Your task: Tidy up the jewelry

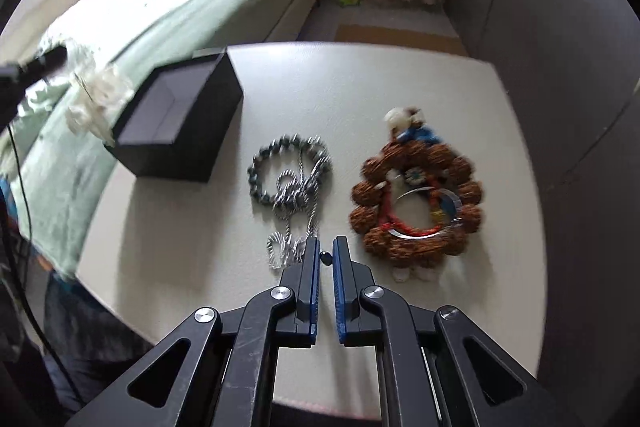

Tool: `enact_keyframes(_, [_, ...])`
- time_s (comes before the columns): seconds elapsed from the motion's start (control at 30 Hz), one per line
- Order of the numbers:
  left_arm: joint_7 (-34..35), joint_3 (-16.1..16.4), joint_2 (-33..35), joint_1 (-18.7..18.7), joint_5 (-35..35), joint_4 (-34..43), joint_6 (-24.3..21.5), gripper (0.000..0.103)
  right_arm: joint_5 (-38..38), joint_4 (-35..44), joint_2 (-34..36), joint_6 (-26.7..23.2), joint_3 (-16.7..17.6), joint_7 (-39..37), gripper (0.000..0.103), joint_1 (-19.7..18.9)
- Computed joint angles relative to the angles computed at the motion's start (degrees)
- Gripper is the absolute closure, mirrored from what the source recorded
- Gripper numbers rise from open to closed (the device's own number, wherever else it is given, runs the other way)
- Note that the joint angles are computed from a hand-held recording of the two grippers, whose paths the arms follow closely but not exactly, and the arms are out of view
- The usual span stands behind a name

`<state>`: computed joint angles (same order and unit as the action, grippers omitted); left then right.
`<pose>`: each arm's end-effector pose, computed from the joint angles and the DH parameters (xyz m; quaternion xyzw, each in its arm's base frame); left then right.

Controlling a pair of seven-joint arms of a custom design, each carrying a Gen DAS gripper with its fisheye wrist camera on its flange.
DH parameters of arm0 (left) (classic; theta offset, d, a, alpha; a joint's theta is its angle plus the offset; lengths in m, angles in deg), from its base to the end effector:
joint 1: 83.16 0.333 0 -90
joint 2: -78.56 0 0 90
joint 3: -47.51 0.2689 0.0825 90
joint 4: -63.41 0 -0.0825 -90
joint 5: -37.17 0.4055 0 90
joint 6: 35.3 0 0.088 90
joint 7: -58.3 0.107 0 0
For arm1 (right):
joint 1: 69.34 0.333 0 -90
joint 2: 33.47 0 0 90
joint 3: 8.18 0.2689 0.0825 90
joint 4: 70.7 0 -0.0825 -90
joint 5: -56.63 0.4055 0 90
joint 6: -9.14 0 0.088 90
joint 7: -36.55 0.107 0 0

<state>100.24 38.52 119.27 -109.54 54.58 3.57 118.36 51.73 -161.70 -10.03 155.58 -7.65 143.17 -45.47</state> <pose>0.6641 -0.4258 0.4995 -0.6621 0.5955 -0.4416 0.1097 0.6530 0.2967 0.4101 -0.7413 0.6113 -0.1423 0.2379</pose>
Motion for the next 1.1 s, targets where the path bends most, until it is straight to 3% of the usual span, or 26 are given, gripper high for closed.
enact_keyframes(0.23, [0.5, 0.0, 1.3, -0.6, -0.1, 2.1, -0.7, 0.103, 1.8, -8.6, -8.2, 9.3, 0.8, 2.4, 0.095, -1.4])
enact_keyframes(0.3, [0.6, -0.1, 1.4, -0.3, -0.4, 2.2, -0.4, 0.103, 5.4, -5.8, -6.4, 11.0, 1.4, -1.4, 0.095, -2.8])
enact_keyframes(0.53, [0.1, -0.5, 0.0, 0.8, -1.4, -0.2, 1.9, 0.103, 5.8, -3.2, -7.0, 15.1, 0.3, 1.5, 0.102, -1.7])
enact_keyframes(0.67, [0.0, -0.7, -0.5, 1.4, -2.1, -1.2, 2.9, 0.103, 2.5, 0.7, -6.5, 13.5, -0.8, 3.5, 0.102, -0.2])
enact_keyframes(0.8, [0.0, -1.1, -1.4, 2.1, -2.7, -2.5, 4.1, 0.103, 1.1, 5.8, -4.8, 5.3, -0.5, 4.3, 0.102, 0.3])
enact_keyframes(0.83, [-0.1, -1.2, -1.8, 2.3, -2.8, -3.3, 4.7, 0.103, 1.2, 5.8, -4.6, 4.1, -0.5, 4.7, 0.1, 0.2])
enact_keyframes(0.9, [-0.2, -1.3, -2.2, 2.5, -3.1, -3.8, 5.2, 0.103, 1.1, 4.4, -4.6, 2.4, -0.7, 6.9, 0.077, 0.1])
enact_keyframes(0.93, [-0.3, -1.4, -2.3, 2.7, -3.3, -4.1, 5.4, 0.103, 1.5, 2.9, -4.9, 2.4, -0.6, 8.1, 0.051, -0.2])
enact_keyframes(0.97, [-0.2, -1.6, -2.5, 2.9, -3.5, -4.4, 5.6, 0.103, 2.0, 1.2, -5.1, 3.0, -0.4, 8.8, 0.043, -0.5])
enact_keyframes(1.1, [0.0, -1.9, -3.1, 3.2, -3.9, -5.3, 6.0, 0.103, 8.0, -2.8, -4.1, 3.6, 2.1, 5.3, 0.043, -2.9])
